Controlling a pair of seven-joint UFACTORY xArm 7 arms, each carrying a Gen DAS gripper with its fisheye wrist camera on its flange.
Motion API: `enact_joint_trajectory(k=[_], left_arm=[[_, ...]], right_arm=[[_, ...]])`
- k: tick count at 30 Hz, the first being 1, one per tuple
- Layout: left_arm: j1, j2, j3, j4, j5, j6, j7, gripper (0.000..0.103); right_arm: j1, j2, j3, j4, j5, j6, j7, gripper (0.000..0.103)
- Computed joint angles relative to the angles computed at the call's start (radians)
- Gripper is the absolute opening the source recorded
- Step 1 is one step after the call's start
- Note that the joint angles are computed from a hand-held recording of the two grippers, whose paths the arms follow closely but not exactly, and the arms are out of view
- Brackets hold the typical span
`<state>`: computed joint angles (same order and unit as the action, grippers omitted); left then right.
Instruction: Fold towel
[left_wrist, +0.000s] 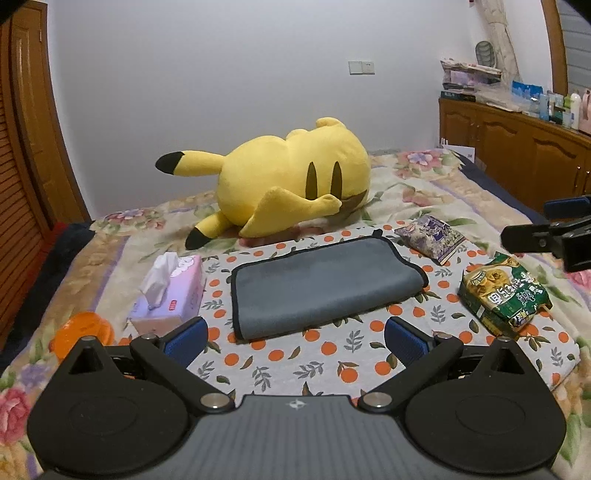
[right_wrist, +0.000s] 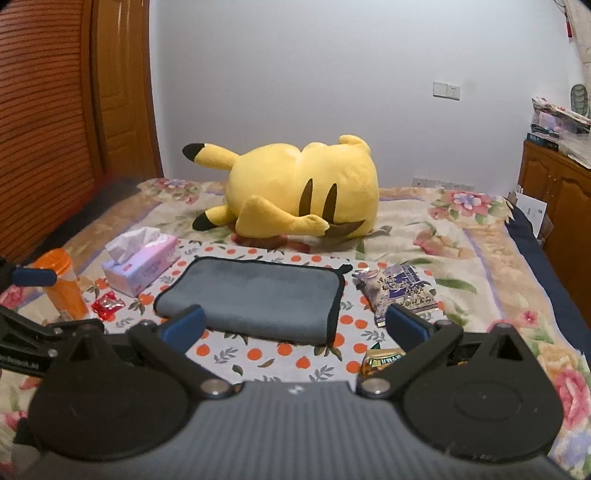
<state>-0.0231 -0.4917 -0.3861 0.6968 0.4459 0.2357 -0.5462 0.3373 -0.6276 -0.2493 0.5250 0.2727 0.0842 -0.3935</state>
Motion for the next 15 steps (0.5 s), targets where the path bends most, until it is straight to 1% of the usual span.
enact_joint_trajectory(k=[2, 8, 15], left_arm=[[-0.024, -0.017, 0.018, -0.005, -0.017, 0.017, 0.014, 0.103], [-0.053, -0.087, 0.029, -0.027, -0.047, 0.071, 0.032, 0.103], [-0.112, -0.170, 0.067, -0.067, -0.123, 0.135, 0.065, 0.103]], right_arm=[[-0.019, -0.022, 0.014, -0.006, -0.006, 0.013, 0.008, 0.103], [-0.081, -0.098, 0.057, -0.032, -0.033, 0.047, 0.039, 0.103], [-0.117, -0.182, 0.079, -0.074, -0.056, 0.080, 0.073, 0.103]])
